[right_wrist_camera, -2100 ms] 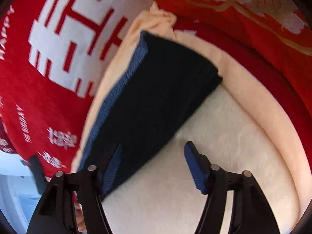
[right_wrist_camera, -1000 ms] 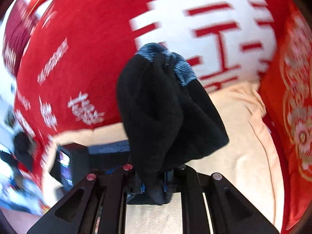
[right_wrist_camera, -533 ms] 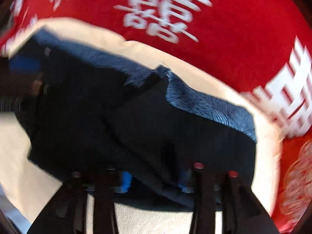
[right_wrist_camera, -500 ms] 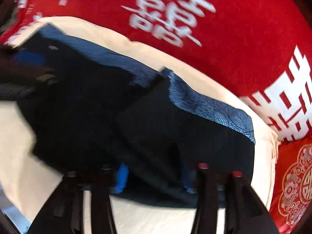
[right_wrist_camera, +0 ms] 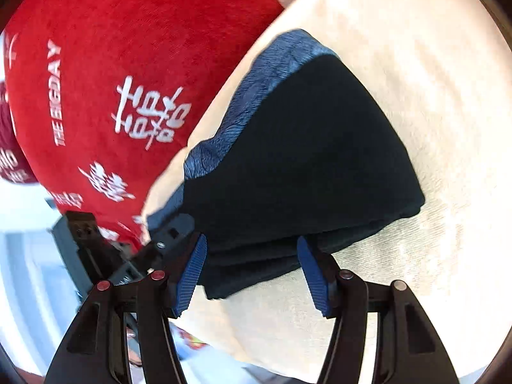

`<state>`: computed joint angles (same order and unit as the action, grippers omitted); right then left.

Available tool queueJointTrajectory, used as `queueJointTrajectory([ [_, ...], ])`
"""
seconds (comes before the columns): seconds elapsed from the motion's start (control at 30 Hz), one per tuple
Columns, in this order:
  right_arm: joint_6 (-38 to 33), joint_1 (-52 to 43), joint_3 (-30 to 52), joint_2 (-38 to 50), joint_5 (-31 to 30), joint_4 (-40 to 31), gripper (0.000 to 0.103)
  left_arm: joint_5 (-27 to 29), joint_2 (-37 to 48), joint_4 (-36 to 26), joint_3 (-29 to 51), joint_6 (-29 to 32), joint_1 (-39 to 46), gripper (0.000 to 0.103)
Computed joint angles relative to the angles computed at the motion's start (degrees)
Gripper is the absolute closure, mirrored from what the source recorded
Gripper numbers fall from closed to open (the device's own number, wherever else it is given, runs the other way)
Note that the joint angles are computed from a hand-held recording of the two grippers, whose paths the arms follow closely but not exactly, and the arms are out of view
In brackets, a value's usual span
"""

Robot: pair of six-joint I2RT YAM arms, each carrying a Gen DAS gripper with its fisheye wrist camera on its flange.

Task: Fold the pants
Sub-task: 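Fold the held end over onto the strip's middle with the right gripper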

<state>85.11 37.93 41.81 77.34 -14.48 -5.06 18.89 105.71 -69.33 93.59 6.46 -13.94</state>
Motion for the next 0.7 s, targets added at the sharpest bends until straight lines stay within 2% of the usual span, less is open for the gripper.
queueJointTrajectory([
  [0.03, 1.62, 0.08, -1.24, 0.52, 0.55, 3.2, 0.042, 0.13, 0.85, -0.51, 0.01, 0.15, -0.06, 0.06],
  [0.1, 8.45, -0.04, -5.09, 2.53, 0.89, 12.05, 0.049, 0.2, 3.84, -0.67, 0.5, -0.97, -0.53, 0.064],
  [0.17, 14.9, -0.4, -7.5, 5.02, 0.32, 17.19, 0.098, -0.63, 2.98, 0.61, -0.55, -1.28, -0.84, 0.073],
  [0.23, 16.03, -0.26, -8.57, 4.41, 0.36, 19.24, 0.098, -1.8, 1.16, -0.37, -0.31, -1.3, -1.15, 0.076],
  [0.3, 9.08, 1.06, -5.37, 0.91, -0.25, 13.54, 0.098, -1.83, -3.07, -0.58, -3.11, -0.04, -0.59, 0.076],
  [0.37, 5.79, 2.5, -2.14, 0.64, -1.22, 7.77, 0.098, -4.41, -6.82, 2.08, -8.73, -0.03, -0.92, 0.076],
  [0.5, 5.16, 3.35, -1.0, 9.31, -2.82, 8.94, 0.099, -5.77, -9.58, 10.04, -15.89, -4.56, -0.71, 0.076],
  [0.57, 4.47, 2.24, -1.88, 10.04, -4.68, 11.74, 0.1, -7.43, -10.61, 9.82, -15.62, -5.64, -1.42, 0.075],
  [0.63, -1.38, 1.41, 1.37, 9.24, -8.02, 5.63, 0.093, -9.12, -11.78, 9.03, -15.15, -5.61, -1.92, 0.075],
  [0.7, -10.71, 1.7, 8.07, 7.77, -9.2, -8.81, 0.07, -10.28, -12.33, 7.47, -13.63, -4.66, -2.05, 0.075],
])
